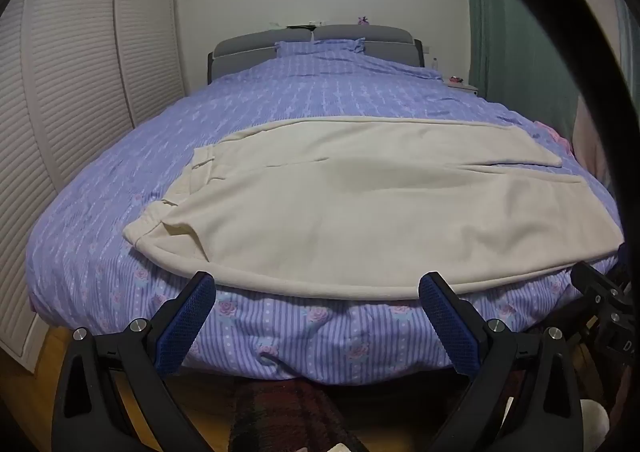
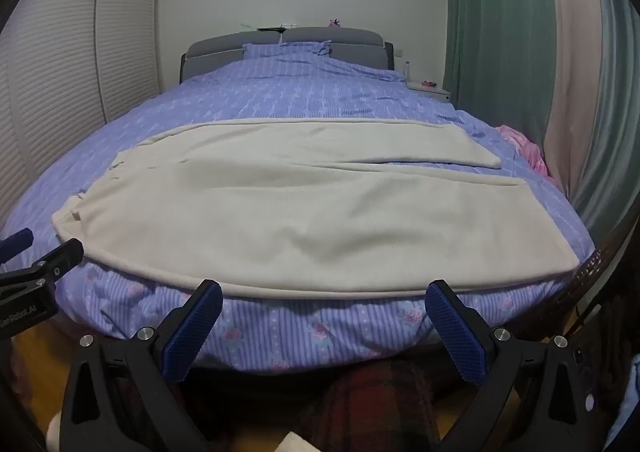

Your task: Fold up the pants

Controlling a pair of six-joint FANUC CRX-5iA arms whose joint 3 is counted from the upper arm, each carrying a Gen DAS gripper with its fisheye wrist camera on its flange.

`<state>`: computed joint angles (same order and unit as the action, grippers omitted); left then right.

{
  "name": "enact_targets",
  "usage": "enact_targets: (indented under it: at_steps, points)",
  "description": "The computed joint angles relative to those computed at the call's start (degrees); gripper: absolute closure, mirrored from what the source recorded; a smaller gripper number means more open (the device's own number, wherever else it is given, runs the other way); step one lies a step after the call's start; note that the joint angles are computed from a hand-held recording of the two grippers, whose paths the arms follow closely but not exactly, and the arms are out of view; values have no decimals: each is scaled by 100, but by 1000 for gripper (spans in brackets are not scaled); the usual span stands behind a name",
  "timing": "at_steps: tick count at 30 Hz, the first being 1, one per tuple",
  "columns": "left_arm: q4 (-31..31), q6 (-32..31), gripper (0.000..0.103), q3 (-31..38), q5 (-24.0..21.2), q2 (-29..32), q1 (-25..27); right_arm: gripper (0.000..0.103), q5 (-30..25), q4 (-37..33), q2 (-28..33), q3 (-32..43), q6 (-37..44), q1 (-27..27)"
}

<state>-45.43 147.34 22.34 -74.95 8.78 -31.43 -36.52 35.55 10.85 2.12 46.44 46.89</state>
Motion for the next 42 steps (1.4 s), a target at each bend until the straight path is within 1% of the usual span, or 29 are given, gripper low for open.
enact_targets:
  at_steps: [3,6,7,8,9,16,27,42]
  points:
    - [7,78,0,-67,66,-57,53,0,-40,-24,6,22,43,9]
    - [118,136,0,-229,249,-189,186,0,-46,-37,3,22,35,12]
    - [39,92,0,-204,174,-184,82,0,-25,-65,-12,6,66,-15]
    - [93,72,0,-259,241,-228,109,0,-6,-11,-23,-16,40,-1]
    - [34,43,0,-107,117,-110,29,0,-14,-27,-30,-21,47,4]
    - [-51,-6,0,-106,110,-92,-14,0,-134,-219,14,115,202,-10]
    - [-206,22,0,-104,94,-108,-89,0,-38,-29,10,-10,-33,-8]
    - [-262,-7,0,-111,125,-110,-134,0,15,52,-5,-61,-93,-24]
